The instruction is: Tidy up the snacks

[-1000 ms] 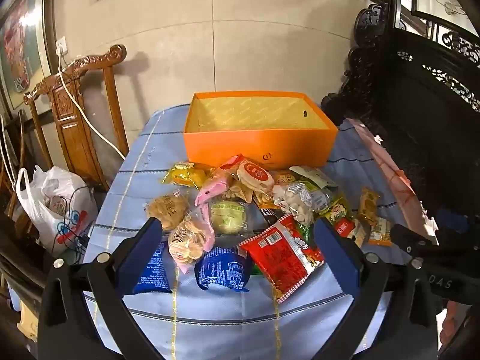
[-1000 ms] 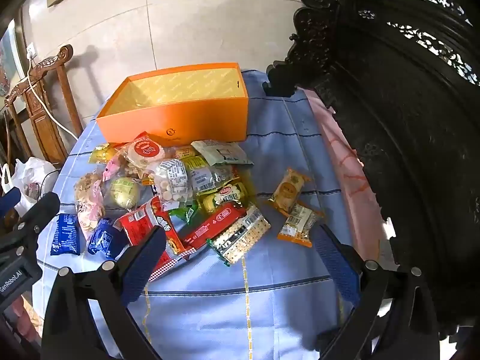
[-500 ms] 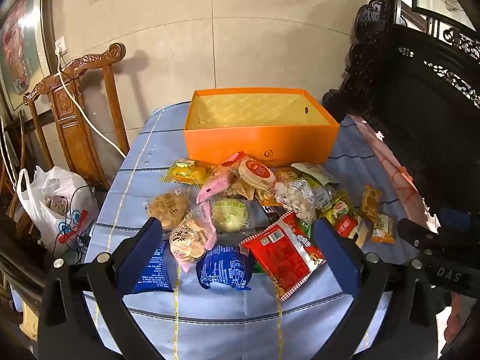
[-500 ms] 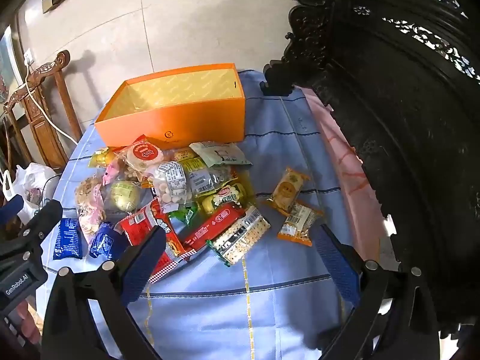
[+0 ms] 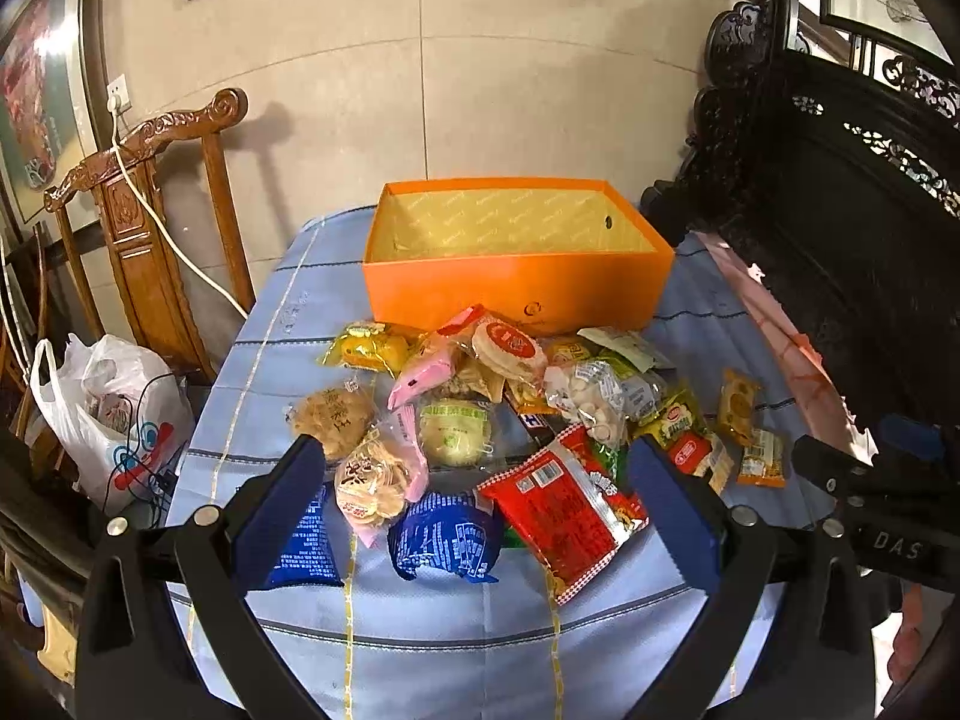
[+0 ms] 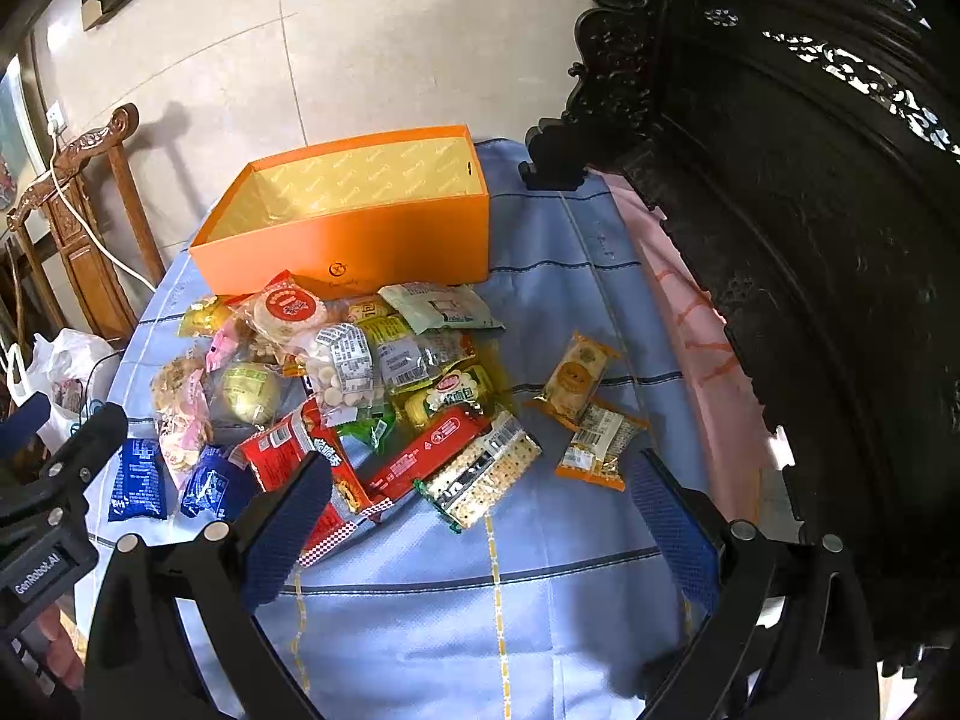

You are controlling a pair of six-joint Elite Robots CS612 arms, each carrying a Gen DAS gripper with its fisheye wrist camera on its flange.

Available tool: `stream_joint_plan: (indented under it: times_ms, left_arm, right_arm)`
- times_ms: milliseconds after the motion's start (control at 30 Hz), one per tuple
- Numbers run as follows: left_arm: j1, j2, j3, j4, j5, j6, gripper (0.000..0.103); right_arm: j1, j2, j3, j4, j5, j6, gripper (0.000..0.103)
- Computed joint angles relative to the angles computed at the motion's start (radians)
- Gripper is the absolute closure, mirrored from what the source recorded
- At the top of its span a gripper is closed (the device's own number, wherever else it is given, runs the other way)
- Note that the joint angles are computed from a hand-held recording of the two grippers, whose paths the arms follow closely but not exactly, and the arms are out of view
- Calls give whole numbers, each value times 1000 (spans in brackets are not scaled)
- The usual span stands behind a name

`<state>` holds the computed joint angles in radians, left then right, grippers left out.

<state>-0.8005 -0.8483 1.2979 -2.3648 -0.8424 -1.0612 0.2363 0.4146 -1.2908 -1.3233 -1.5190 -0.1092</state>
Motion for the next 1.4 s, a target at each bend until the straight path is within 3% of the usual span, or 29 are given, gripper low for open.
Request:
stream_joint_plan:
  times_ms: [433,600,1400]
  left_arm:
    - [-2,4,-11,23,5,19,4]
    - [3,5,-7,-26,-33,21,4]
    - [5,10,-19,7,-45,36,4]
  right_arm:
    - [-5,-4,5,1,-14,21,3]
    - [-7,-2,2,4,-5,28,3]
    - [-9,-11,14,17,6,27,4]
